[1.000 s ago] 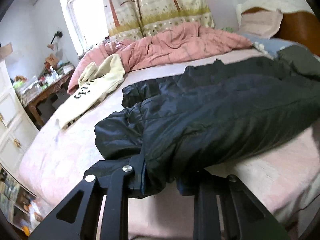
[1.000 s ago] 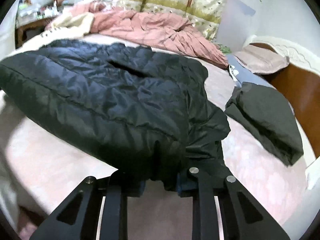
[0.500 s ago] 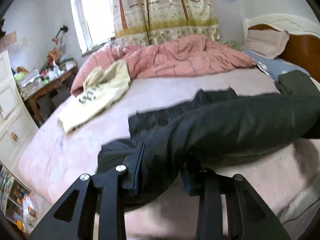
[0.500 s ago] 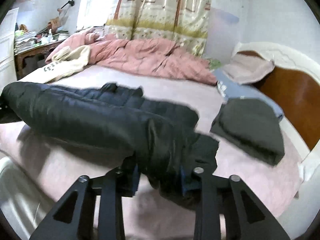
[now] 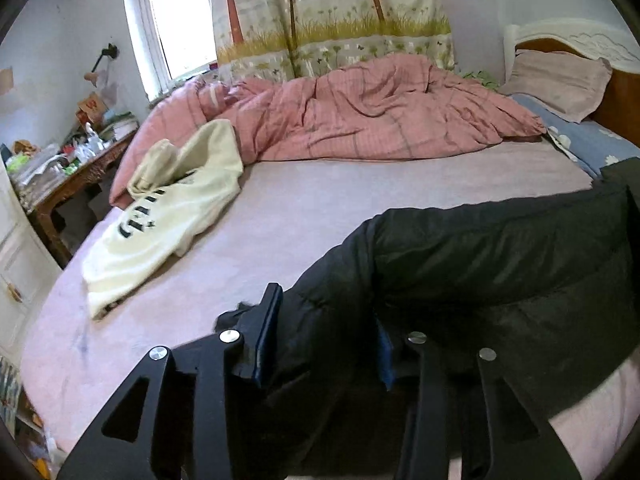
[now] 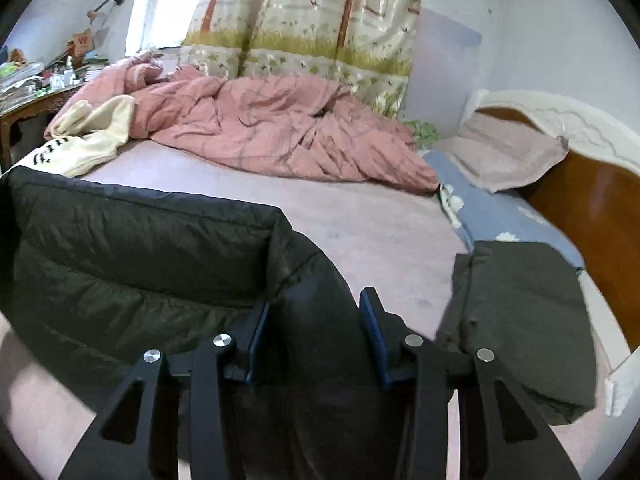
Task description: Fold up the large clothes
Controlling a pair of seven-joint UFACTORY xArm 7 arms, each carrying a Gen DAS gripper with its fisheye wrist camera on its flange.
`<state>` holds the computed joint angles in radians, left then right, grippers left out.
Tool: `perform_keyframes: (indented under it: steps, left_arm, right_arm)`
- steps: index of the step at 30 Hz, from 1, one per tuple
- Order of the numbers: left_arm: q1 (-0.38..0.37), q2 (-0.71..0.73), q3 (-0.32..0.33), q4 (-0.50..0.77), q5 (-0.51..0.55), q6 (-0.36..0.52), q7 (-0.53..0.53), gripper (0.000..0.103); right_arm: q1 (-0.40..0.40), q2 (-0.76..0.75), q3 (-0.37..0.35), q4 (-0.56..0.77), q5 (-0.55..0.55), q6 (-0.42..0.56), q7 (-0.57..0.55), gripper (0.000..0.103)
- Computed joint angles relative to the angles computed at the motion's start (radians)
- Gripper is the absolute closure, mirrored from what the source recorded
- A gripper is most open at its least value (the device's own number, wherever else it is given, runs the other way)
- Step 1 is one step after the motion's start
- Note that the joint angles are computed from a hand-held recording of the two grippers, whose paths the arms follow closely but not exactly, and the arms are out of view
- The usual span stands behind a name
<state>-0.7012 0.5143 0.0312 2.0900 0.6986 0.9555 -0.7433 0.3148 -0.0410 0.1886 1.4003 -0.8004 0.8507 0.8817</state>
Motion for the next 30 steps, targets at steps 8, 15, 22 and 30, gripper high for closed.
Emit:
perform_keyframes:
  steps: [8,15,22,30]
  left_arm:
    - [0.013,0.109,0.04,0.042,-0.008,-0.107,-0.016,0.055]
    - [-0.102,-0.082,0.177,-0.242,0.368,-0.264,-0.397,0.023]
    - [-0.133,-0.326,0.174,-0.458,0.754,-0.371,-0.873,0.001]
    - [0.031,-0.249,0.026,-0.379,0.407,-0.459,-0.489,0.042]
  right_arm:
    - [-0.018,0.069,-0.051,-0.033,0.021,-0.129,0.016,0.059]
    - [-0.049,-0.063,-0.042,-0.176,-0.302,-0.208,0.38,0.017]
    - [-0.176,-0.273,0.016,-0.324,-0.534,-0.435,0.741,0.014]
    - [-0.17,-0.216,0.004,-0.3,-0.314,-0.599,0.482,0.014]
